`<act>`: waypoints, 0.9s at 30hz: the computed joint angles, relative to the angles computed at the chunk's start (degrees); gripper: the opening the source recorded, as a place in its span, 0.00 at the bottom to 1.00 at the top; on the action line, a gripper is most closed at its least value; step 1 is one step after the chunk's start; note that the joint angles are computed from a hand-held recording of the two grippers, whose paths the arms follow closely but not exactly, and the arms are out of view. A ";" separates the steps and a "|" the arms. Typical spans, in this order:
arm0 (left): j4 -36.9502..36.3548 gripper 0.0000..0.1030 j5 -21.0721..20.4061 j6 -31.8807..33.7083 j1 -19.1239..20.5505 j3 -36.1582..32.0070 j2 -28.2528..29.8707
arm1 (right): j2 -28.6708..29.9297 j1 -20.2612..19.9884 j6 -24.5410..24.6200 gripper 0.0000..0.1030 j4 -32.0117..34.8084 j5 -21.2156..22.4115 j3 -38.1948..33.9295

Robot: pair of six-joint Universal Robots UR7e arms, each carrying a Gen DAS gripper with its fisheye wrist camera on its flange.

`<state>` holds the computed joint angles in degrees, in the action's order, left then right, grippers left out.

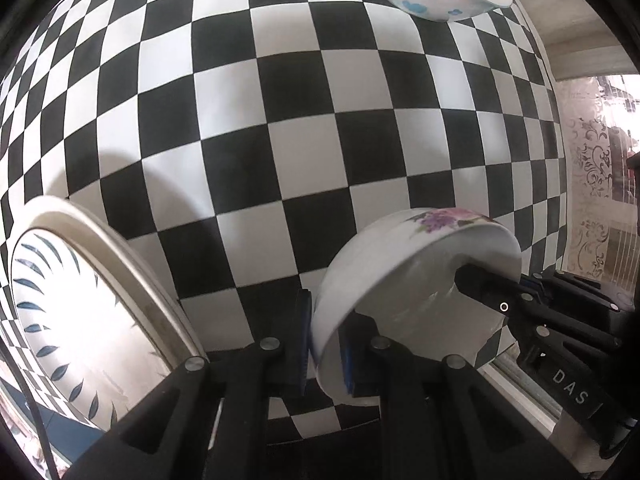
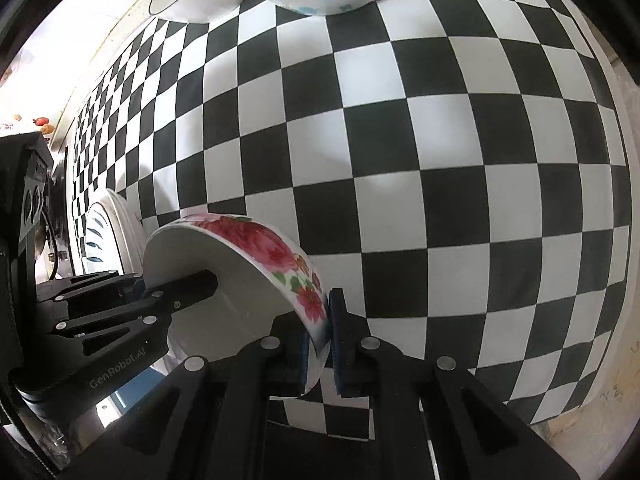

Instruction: Organize plates and bowls

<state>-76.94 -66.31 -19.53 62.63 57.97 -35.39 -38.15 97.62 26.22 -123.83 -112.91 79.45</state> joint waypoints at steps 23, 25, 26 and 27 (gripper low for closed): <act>0.80 0.17 -2.45 -3.77 1.91 -0.68 -2.11 | -3.16 -2.09 0.06 0.19 0.69 2.59 2.13; 0.27 0.21 -3.07 -4.40 1.97 -0.90 -2.93 | -3.38 -1.44 -1.18 0.22 1.49 1.04 1.31; -0.13 0.21 -2.98 -4.54 1.88 -0.94 -3.37 | -3.42 -1.18 -1.73 0.23 1.99 0.48 0.76; -0.43 0.22 -2.36 -4.65 1.72 -1.01 -3.58 | -3.35 -0.91 -2.19 0.26 2.74 -0.27 -0.01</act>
<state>-77.37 -68.67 -24.18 64.35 56.96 -38.97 -41.50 96.71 24.03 -121.10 -113.17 79.44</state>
